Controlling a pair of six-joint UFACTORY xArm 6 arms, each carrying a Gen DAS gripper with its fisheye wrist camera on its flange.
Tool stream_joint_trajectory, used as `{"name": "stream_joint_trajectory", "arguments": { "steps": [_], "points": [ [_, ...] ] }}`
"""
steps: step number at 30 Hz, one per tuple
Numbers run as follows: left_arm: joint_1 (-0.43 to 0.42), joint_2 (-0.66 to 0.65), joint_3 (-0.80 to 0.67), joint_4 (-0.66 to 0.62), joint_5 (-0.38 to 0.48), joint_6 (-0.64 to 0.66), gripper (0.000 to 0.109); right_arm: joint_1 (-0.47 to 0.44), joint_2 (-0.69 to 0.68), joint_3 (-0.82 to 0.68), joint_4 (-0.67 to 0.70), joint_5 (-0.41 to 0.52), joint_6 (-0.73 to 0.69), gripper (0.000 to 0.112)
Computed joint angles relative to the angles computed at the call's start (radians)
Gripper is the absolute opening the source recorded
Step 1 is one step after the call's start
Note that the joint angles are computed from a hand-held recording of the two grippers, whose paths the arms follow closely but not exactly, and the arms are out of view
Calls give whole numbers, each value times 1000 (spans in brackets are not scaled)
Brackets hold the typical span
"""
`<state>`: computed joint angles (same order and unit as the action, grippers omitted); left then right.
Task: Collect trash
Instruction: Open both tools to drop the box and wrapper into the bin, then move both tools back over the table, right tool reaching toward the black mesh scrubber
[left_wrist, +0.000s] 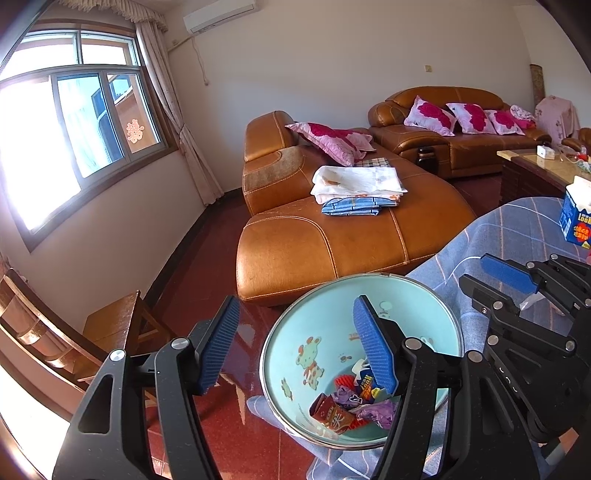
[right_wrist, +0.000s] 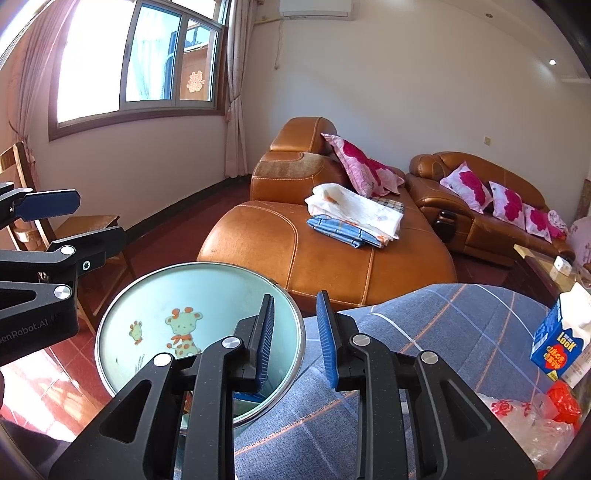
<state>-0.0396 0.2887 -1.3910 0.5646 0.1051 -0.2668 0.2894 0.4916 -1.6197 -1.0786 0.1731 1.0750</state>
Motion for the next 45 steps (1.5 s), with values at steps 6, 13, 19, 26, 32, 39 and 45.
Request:
{"name": "stream_joint_trajectory", "arguments": {
  "steps": [6,13,19,26,32,39,45],
  "points": [
    [3,2,1,7,-11,-7,75,-2,-5,1,-25,3,29,30],
    [-17,-12,32,-159,-34,135,81,3,-129,104,-124,117,213,43],
    [-109,-62,128,-605,-58,558,82,-13,-377,360,-198,237,346,51],
    [-254,-133,242,-1048,-52,1026,83,-41,-721,751,-156,378,450,53],
    [-307,-169,318,-1117,-50,1129,83,-47,-850,913,-121,387,481,54],
    [-322,-196,357,-1132,-75,1161,83,-34,-833,915,-126,327,467,54],
    [-317,-201,363,-1099,-77,1134,83,-38,-803,912,-30,267,364,54]
  ]
}}
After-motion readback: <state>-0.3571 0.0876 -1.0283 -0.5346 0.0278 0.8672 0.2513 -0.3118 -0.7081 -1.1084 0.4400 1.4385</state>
